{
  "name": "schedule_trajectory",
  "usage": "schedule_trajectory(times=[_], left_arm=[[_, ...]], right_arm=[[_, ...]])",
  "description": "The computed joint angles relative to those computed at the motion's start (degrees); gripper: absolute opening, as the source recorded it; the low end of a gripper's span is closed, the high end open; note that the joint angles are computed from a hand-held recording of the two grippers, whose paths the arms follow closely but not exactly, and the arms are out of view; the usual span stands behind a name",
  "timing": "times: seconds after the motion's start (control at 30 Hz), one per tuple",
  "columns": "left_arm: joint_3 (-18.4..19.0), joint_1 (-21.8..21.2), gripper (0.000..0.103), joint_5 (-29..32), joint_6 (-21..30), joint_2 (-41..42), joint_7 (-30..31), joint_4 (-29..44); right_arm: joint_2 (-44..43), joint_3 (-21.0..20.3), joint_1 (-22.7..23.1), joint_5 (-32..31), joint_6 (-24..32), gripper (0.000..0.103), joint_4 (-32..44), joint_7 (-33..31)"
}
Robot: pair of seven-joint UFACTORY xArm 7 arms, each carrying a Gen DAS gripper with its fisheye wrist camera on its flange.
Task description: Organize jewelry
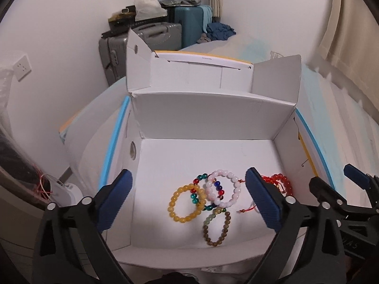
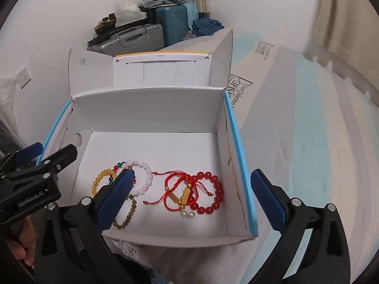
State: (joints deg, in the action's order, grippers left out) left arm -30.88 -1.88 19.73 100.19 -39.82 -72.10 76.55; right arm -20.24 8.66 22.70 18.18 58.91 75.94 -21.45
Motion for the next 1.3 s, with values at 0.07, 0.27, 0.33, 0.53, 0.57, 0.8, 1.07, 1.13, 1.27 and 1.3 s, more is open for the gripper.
schedule_trajectory(times=[0.07,0.27,0.33,0.53,0.57,0.8,1.07,1.13,1.27,1.3], left_arm=[[-0.52,-0.03,0.097,0.09,0.79,-0.42,-0.19,0.12],[-3.14,0.43,0.097,0.67,3.37,-2.05,-0.28,0.79],[-4.49,0.89,0.097,1.16,4.16,-2.61,0.27,1.35],[-7.51,2.38,0.097,-0.91,5.70,-4.57,0.75,2.33],[-7.97,2.71,0.097,-1.34,5.78,-4.90,0.78,2.43],[-11.40,5.72,0.097,-3.91,6.08,-6.10,2.13,3.79],[-13.77,9.74,0.097,-5.56,6.02,-6.34,3.88,5.60],[-14.16,10.66,0.097,-5.73,5.81,-6.78,4.35,5.81],[-14.85,12.32,0.097,-6.83,5.42,-7.15,5.51,6.25],[-14.79,12.57,0.097,-7.20,5.20,-7.40,5.61,6.18]], right_arm=[[-1.57,-0.53,-0.01,0.51,-0.02,0.095,-1.23,-0.35],[-6.93,-1.40,0.07,1.27,-1.73,0.095,-6.01,-1.42],[-8.92,-1.87,0.24,1.55,-1.84,0.095,-7.59,-1.66],[-13.45,-2.29,0.42,1.02,-2.04,0.095,-10.70,-1.96],[-14.19,-2.46,0.47,1.02,-1.83,0.095,-11.19,-1.94],[-18.61,-3.69,0.10,0.60,0.34,0.095,-14.72,-1.67],[-20.16,-4.08,-0.33,0.34,1.05,0.095,-16.14,-2.11],[-20.27,-4.24,-0.37,0.46,1.18,0.095,-16.05,-2.09],[-20.47,-4.30,-0.52,0.38,1.30,0.095,-16.29,-2.30],[-20.47,-4.36,-0.57,0.37,1.32,0.095,-16.32,-2.36]])
